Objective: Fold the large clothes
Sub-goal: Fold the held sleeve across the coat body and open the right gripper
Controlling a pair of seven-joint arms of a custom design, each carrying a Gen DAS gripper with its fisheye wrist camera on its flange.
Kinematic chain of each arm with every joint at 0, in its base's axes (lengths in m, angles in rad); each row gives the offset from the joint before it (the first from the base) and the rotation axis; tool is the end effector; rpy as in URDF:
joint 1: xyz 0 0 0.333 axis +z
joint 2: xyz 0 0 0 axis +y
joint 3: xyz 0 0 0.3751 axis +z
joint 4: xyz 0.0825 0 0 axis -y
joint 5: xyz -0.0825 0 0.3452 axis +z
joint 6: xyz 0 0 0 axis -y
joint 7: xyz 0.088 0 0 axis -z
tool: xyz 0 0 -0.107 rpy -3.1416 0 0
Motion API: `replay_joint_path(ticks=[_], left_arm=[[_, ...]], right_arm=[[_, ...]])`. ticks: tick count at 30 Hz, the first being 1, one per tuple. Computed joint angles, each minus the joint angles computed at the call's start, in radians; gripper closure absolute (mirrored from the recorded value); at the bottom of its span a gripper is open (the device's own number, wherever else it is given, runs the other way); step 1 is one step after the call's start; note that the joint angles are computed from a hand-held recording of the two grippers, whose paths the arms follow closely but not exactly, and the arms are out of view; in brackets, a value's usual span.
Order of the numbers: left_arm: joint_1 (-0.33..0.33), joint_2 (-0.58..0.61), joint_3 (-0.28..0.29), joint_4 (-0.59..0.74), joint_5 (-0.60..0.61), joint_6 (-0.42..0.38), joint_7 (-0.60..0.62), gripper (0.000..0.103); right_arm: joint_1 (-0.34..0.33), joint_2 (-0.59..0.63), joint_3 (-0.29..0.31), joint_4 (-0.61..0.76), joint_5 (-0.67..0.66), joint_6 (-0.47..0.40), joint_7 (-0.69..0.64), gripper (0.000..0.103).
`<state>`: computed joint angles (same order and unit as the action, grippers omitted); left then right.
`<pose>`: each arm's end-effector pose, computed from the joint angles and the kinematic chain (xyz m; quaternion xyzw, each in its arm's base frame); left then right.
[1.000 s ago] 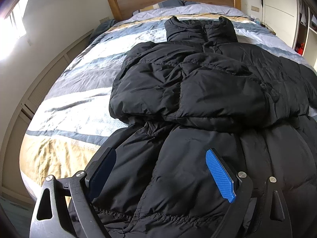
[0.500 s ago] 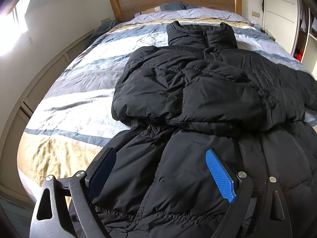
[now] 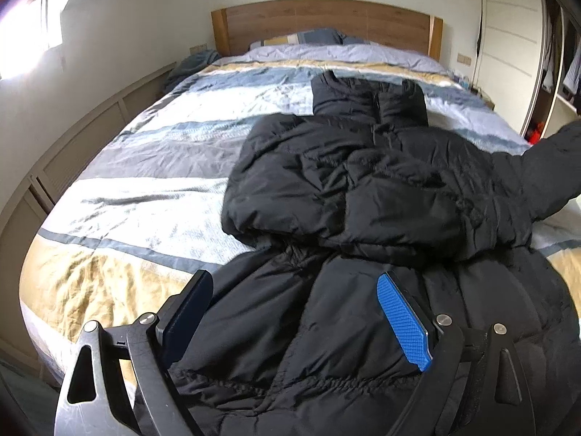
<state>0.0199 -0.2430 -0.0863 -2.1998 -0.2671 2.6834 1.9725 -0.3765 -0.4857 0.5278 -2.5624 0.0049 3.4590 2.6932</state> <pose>0.4765 -0.0285 0.6405 -0.5610 0.7438 -0.2756 0.2370 0.3712 0.1121 0.6442 -0.2798 0.7349 -0.1971 0.5855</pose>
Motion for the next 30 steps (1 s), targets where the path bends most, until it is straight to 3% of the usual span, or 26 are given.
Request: replay_joint_path(ticks=[7,12,15,17,19,21,27,29,30], left_arm=[[0.003,-0.008,0.053,0.013,-0.09,-0.011,0.065,0.012],[0.026,-0.013,0.078,0.012,-0.138,-0.021,0.097,0.012],[0.04,-0.019,0.09,0.01,-0.163,-0.027,0.111,0.012],[0.048,-0.025,0.1,0.008,-0.182,-0.032,0.12,0.012],[0.057,-0.031,0.107,0.007,-0.195,-0.036,0.127,0.012],[0.065,-0.035,0.113,0.008,-0.208,-0.039,0.134,0.012],[0.082,-0.058,0.126,0.009,-0.23,-0.054,0.153,0.012],[0.088,-0.07,0.128,0.008,-0.231,-0.056,0.157,0.012],[0.09,-0.074,0.129,0.008,-0.23,-0.056,0.157,0.012]], right_arm=[[-0.025,0.171,0.164,0.242,-0.131,-0.155,-0.051,0.089],[-0.05,0.269,0.298,0.338,-0.252,-0.272,-0.029,0.089],[-0.142,0.354,0.452,0.425,-0.388,-0.373,0.041,0.089],[-0.177,0.409,0.52,0.454,-0.496,-0.422,0.115,0.089],[-0.162,0.49,0.554,0.51,-0.657,-0.511,0.224,0.089],[-0.069,0.576,0.527,0.564,-0.806,-0.6,0.337,0.089],[0.099,0.69,0.448,0.641,-0.814,-0.792,0.32,0.082],[0.112,0.689,0.432,0.624,-0.78,-0.771,0.314,0.063],[0.121,0.684,0.425,0.615,-0.767,-0.761,0.31,0.047]])
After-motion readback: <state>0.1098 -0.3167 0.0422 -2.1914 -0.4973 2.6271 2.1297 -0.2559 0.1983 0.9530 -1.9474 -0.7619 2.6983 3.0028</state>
